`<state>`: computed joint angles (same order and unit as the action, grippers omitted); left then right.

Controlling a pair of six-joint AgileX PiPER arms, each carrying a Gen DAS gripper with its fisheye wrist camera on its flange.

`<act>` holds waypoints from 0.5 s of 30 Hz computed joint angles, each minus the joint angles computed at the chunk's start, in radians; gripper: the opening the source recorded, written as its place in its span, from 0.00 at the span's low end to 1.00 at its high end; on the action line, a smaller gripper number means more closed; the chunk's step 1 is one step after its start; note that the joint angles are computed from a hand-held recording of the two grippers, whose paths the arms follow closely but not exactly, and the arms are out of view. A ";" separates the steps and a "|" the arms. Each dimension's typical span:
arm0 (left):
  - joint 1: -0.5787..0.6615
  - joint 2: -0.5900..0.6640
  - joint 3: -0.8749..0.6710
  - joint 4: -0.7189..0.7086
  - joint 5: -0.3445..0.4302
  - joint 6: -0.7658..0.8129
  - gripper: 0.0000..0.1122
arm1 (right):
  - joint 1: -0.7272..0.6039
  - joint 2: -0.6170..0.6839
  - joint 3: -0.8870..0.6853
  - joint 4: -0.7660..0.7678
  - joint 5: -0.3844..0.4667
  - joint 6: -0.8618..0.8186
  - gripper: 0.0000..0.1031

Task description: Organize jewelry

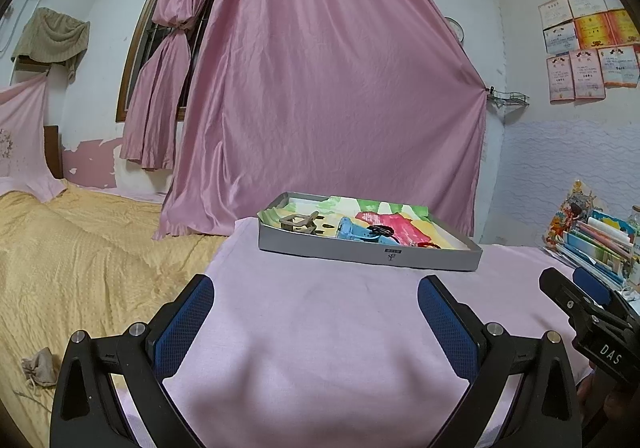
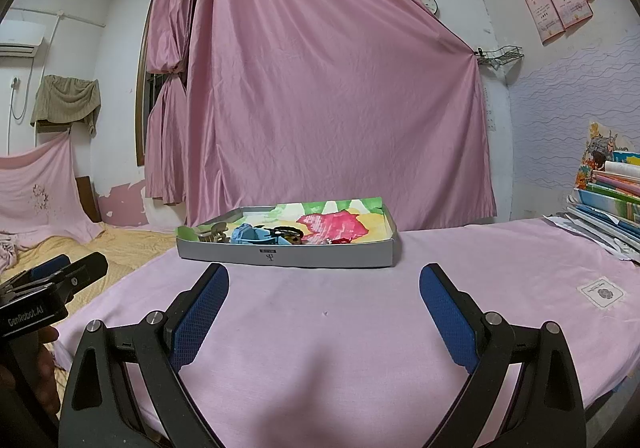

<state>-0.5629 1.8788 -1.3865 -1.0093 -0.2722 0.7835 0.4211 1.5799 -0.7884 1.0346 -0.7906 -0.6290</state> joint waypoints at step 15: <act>0.000 0.000 0.005 0.009 -0.001 -0.009 0.91 | -0.005 0.000 -0.001 -0.002 0.007 0.000 0.91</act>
